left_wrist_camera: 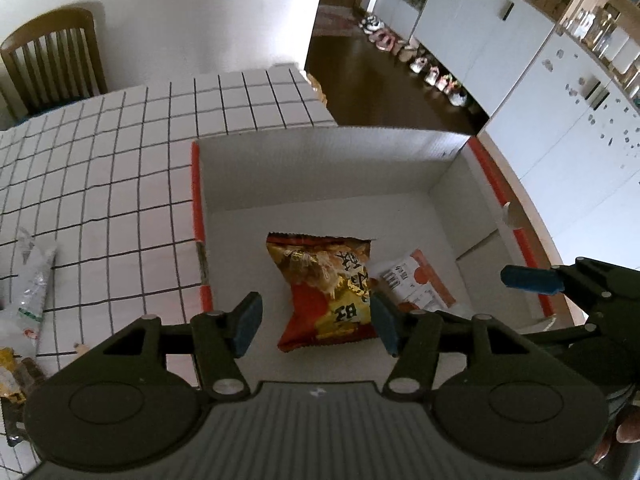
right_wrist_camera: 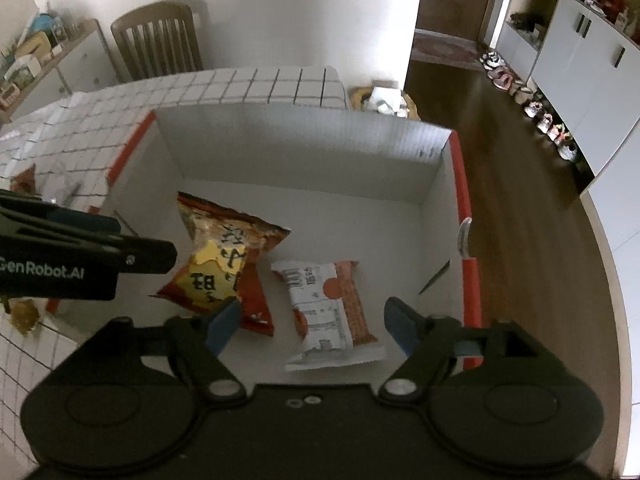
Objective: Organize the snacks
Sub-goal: 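Open the left tool to drop the chip bag into the red box, then move both tools back over the remaining snacks on the table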
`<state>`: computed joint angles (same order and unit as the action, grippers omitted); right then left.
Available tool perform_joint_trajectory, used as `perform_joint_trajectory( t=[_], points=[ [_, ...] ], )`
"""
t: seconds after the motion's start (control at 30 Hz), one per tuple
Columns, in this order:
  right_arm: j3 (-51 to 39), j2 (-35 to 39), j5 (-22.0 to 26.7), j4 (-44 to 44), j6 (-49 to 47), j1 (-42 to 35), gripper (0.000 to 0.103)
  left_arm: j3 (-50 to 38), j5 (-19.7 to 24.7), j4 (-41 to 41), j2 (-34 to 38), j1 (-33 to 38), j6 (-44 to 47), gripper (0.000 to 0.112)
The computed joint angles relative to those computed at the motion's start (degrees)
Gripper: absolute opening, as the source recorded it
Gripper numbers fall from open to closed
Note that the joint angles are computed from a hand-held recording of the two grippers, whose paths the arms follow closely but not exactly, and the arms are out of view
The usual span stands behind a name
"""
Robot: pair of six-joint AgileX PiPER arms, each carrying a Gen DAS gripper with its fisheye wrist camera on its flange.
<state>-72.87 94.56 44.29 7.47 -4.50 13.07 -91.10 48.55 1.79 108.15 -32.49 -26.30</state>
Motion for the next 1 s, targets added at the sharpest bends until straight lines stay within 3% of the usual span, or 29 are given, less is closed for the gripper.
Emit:
perform_joint_trajectory(
  t=[0.1, 0.6, 0.67, 1.0],
  points=[
    [0.81, -2.26, -0.14, 0.30, 0.41, 0.31, 0.086, 2.19, -0.87, 0.80, -2.80, -0.11, -0.48, 0.066],
    [2.51, -12.00, -1.12, -4.08, 10.76, 8.00, 0.098, 16.63, -3.66, 4.21, -20.77, 1.78, -0.10, 0.067],
    [2.26, -12.90, -1.02, -4.77, 13.12, 9.49, 0.098, 19.03, -4.25, 3.63, -23.78, 3.09, 0.92, 0.076],
    [0.06, -14.79, -1.92, -12.77, 29.65, 21.16, 0.101, 28.59, -3.43, -4.24, -35.94, 14.34, 13.93, 0.082]
  ],
)
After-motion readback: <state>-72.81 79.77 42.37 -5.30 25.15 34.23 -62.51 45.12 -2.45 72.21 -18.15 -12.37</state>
